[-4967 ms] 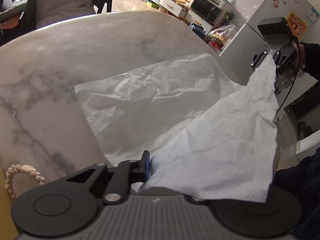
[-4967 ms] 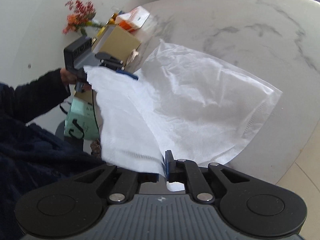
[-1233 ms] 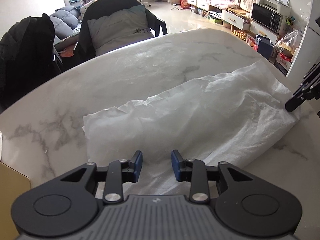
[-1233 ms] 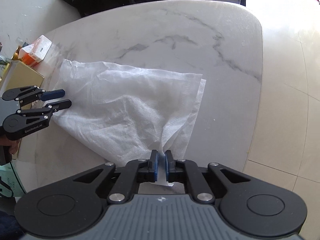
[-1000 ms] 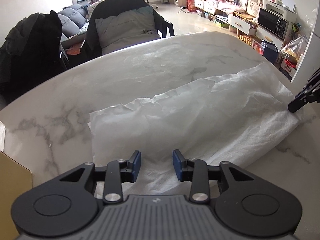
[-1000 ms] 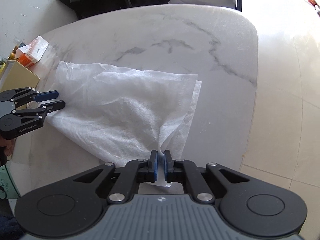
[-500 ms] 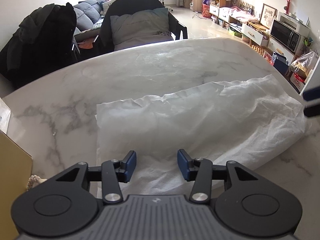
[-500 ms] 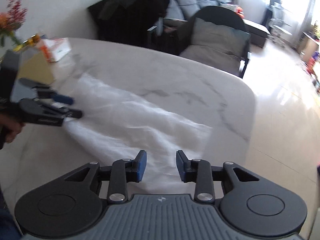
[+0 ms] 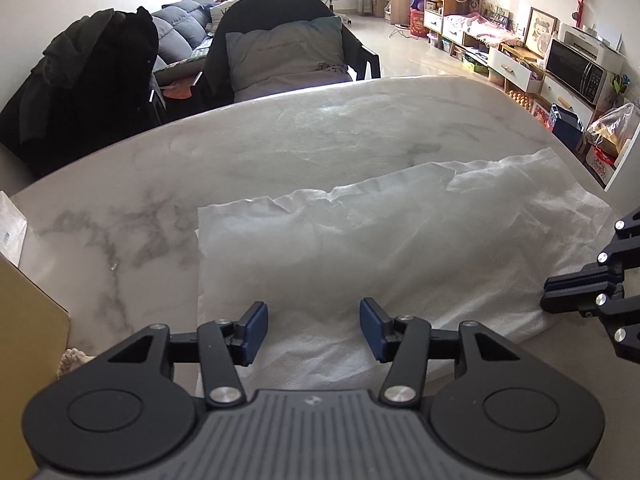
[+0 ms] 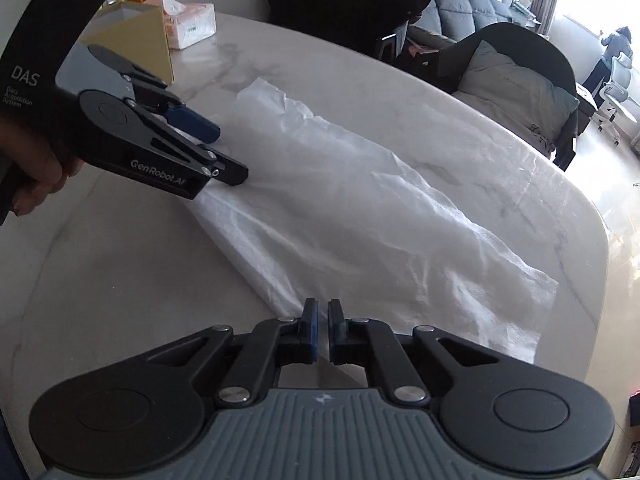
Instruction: Fold shopping bag
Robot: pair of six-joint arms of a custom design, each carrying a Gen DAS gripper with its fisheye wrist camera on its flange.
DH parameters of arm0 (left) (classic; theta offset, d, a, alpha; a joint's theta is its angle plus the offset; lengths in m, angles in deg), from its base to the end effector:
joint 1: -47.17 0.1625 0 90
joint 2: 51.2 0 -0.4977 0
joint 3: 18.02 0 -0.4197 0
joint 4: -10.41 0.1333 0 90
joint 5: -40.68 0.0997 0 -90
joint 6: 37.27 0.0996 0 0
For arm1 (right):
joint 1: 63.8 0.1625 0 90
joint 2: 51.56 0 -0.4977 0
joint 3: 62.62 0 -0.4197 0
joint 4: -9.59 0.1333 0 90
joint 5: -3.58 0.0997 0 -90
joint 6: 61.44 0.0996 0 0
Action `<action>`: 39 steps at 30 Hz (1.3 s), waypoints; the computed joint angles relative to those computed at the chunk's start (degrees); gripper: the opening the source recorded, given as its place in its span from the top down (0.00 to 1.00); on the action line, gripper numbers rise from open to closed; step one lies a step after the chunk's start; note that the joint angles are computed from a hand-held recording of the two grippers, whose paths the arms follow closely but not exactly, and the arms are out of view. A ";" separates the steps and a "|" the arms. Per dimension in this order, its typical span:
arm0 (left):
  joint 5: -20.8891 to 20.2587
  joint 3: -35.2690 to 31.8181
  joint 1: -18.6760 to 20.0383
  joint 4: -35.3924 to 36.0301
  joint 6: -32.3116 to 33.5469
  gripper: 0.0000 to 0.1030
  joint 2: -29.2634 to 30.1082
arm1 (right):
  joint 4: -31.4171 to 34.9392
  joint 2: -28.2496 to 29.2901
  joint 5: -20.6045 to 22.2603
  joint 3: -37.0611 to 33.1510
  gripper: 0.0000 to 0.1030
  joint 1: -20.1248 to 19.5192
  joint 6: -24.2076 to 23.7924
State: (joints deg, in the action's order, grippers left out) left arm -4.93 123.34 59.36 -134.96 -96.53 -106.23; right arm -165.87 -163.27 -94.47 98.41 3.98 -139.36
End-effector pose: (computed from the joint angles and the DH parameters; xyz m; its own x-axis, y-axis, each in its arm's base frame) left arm -0.3100 -0.2746 0.0392 -0.6178 0.2402 -0.7488 0.6011 0.7582 -0.2526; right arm 0.0242 -0.2563 0.2858 -0.4839 -0.6367 0.6004 -0.8019 0.5974 -0.0128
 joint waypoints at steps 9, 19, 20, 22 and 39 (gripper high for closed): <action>0.33 -0.16 -0.01 0.63 -0.30 0.47 0.16 | 6.44 -9.51 8.20 -1.77 0.93 -13.48 -6.79; 0.40 -2.37 -3.39 -5.04 11.73 0.53 2.89 | 2.13 -6.69 5.99 -0.87 0.93 -11.26 -6.07; -0.53 -2.39 -3.94 -7.49 14.04 0.52 4.16 | 2.08 -6.65 6.09 -0.85 0.93 -11.35 -6.00; -2.34 -2.26 -4.78 -12.21 17.69 0.52 6.80 | 2.19 -7.01 6.52 -0.68 0.93 -11.79 -6.12; -4.58 4.67 -3.65 -12.63 3.48 0.25 2.45 | 3.88 -8.09 7.90 -0.79 0.93 -13.46 -8.05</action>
